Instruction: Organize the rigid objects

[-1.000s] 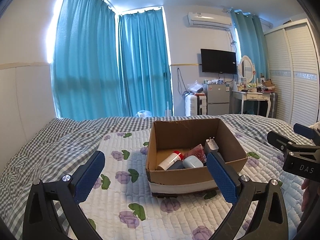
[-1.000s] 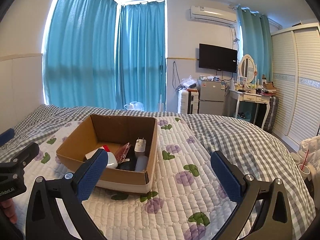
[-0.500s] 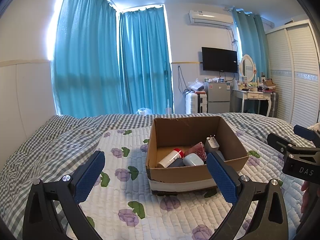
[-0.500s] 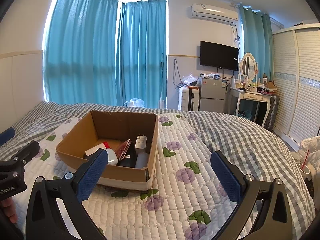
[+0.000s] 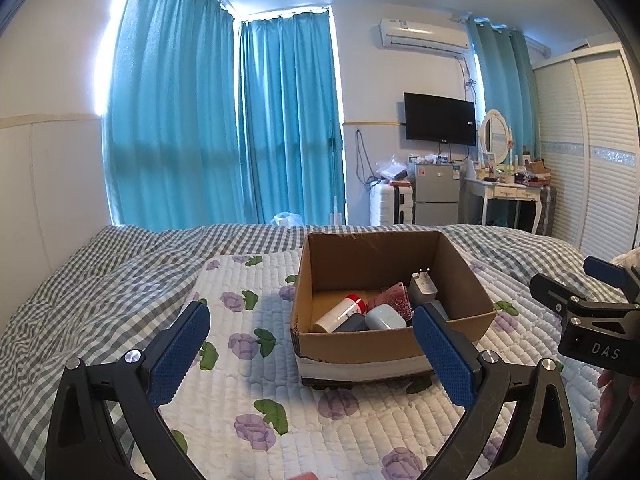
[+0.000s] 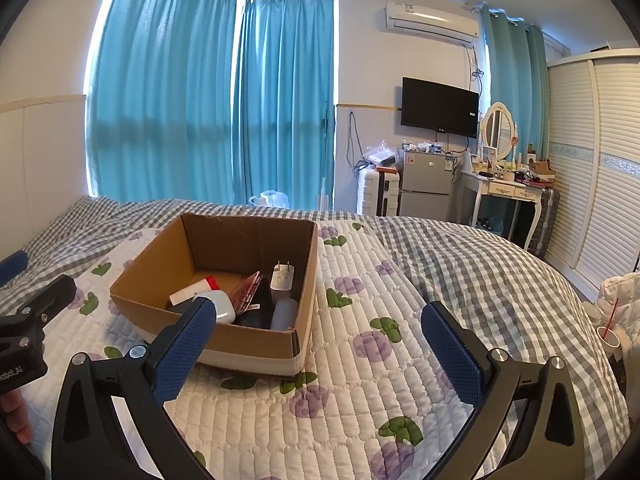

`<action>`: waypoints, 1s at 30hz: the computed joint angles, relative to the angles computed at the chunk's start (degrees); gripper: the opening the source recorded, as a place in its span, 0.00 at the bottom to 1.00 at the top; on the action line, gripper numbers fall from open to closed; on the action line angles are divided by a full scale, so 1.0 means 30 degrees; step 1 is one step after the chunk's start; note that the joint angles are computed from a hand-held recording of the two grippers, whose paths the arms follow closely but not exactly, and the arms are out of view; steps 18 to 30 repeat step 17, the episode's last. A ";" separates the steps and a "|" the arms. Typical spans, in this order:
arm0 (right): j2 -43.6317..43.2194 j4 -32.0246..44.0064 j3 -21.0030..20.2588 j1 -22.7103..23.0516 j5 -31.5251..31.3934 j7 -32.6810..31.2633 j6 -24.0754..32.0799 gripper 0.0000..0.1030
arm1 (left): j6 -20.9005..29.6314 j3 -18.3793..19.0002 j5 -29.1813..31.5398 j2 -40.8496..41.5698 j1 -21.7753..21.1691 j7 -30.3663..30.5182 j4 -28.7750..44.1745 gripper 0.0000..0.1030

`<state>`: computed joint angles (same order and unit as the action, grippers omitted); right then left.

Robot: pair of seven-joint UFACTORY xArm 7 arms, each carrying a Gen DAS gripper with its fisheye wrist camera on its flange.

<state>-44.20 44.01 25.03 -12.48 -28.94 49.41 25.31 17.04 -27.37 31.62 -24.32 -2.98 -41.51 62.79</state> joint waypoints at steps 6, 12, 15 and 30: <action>0.0022 -0.0009 -0.0050 0.0034 -0.0015 0.0005 0.0016 1.00 | 0.0149 -0.0003 0.0113 0.0048 -0.0040 0.0024 0.0037 1.00; 0.0014 -0.0015 -0.0059 0.0035 -0.0032 0.0019 0.0005 1.00 | 0.0178 -0.0024 0.0266 0.0079 -0.0054 -0.0007 0.0048 1.00; 0.0025 -0.0010 -0.0070 0.0067 -0.0016 -0.0003 0.0039 1.00 | 0.0255 0.0012 0.0272 0.0116 -0.0123 0.0022 0.0056 1.00; 0.0047 -0.0006 -0.0059 0.0091 -0.0007 -0.0008 0.0090 1.00 | 0.0285 0.0102 0.0206 0.0139 -0.0249 0.0103 0.0033 1.00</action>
